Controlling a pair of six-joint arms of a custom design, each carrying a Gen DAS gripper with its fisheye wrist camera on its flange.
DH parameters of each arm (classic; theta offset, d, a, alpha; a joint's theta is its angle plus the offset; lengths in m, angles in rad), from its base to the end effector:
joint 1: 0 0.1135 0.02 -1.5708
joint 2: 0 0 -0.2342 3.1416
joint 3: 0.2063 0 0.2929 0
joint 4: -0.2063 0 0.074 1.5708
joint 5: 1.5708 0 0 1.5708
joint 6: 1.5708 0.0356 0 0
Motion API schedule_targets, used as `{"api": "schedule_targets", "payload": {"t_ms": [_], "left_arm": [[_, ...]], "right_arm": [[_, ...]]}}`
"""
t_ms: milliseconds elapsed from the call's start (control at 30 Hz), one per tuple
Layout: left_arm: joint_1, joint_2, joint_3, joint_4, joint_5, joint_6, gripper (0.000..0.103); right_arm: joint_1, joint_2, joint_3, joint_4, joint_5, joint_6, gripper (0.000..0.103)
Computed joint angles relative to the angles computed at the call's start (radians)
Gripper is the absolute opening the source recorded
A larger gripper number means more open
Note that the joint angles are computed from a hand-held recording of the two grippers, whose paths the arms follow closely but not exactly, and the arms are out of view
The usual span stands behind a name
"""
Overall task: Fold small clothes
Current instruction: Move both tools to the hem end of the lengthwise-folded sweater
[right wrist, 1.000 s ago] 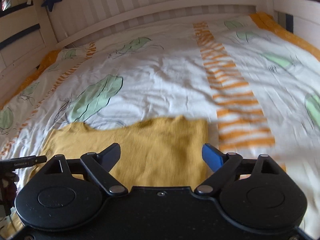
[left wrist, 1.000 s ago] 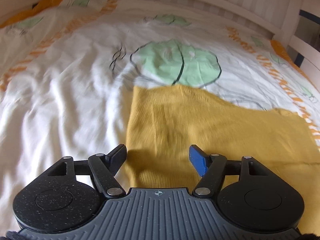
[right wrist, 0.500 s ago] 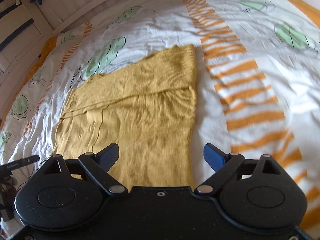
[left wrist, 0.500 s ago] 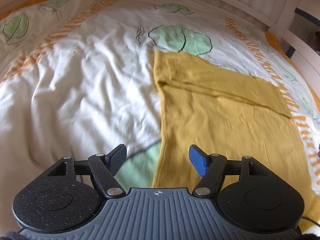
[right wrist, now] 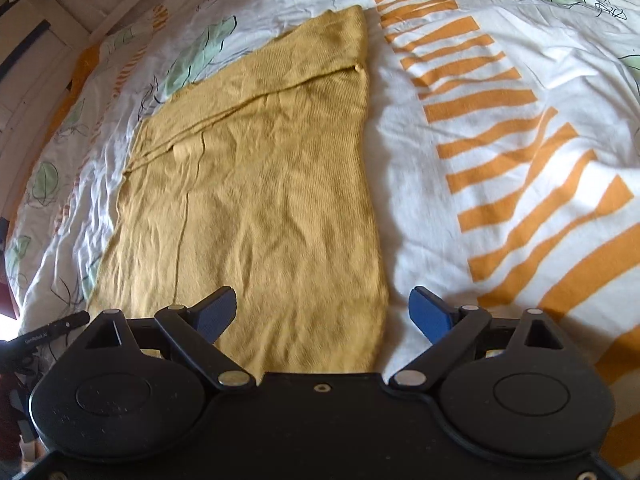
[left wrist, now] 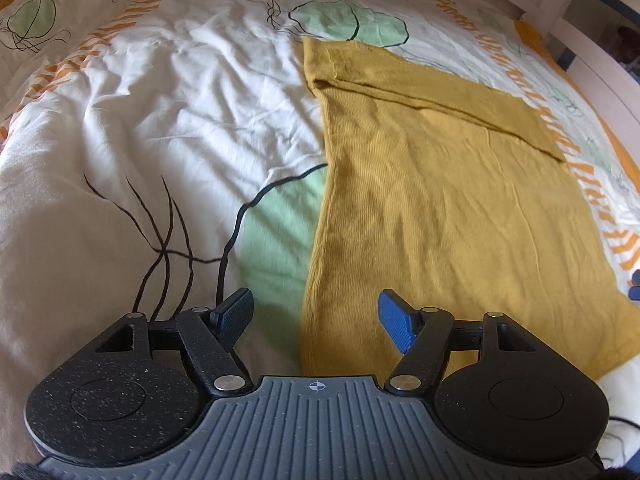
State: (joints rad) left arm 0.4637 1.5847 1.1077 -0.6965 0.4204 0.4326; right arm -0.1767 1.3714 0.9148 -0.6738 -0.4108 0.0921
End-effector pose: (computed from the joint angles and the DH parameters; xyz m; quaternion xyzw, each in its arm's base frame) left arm 0.3166 0.1421 0.1711 0.0263 0.9593 -0.1007 0.2626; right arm 0.3006 -0.0392 0.1740 0.0839 0.9527 0.1898 0.2221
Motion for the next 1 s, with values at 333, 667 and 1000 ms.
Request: {"api": "schedule_targets", "payload": {"t_ms": [333,667,1000], "left_arm": [[-0.009,0.035,0.031,-0.099,0.016,0.106,0.068],[-0.011,0.066,0.059,-0.172,0.031,0.165,0.067],[0.001,0.100,0.098,-0.241,0.078,0.211,0.067]], "right_arm": [[-0.022,-0.051,-0.059,0.013,-0.021,-0.021,0.094],[-0.042,-0.034,-0.030,-0.062,-0.076,-0.046,0.095],[-0.036,0.012,0.013,-0.136,-0.167,-0.053,0.099]]}}
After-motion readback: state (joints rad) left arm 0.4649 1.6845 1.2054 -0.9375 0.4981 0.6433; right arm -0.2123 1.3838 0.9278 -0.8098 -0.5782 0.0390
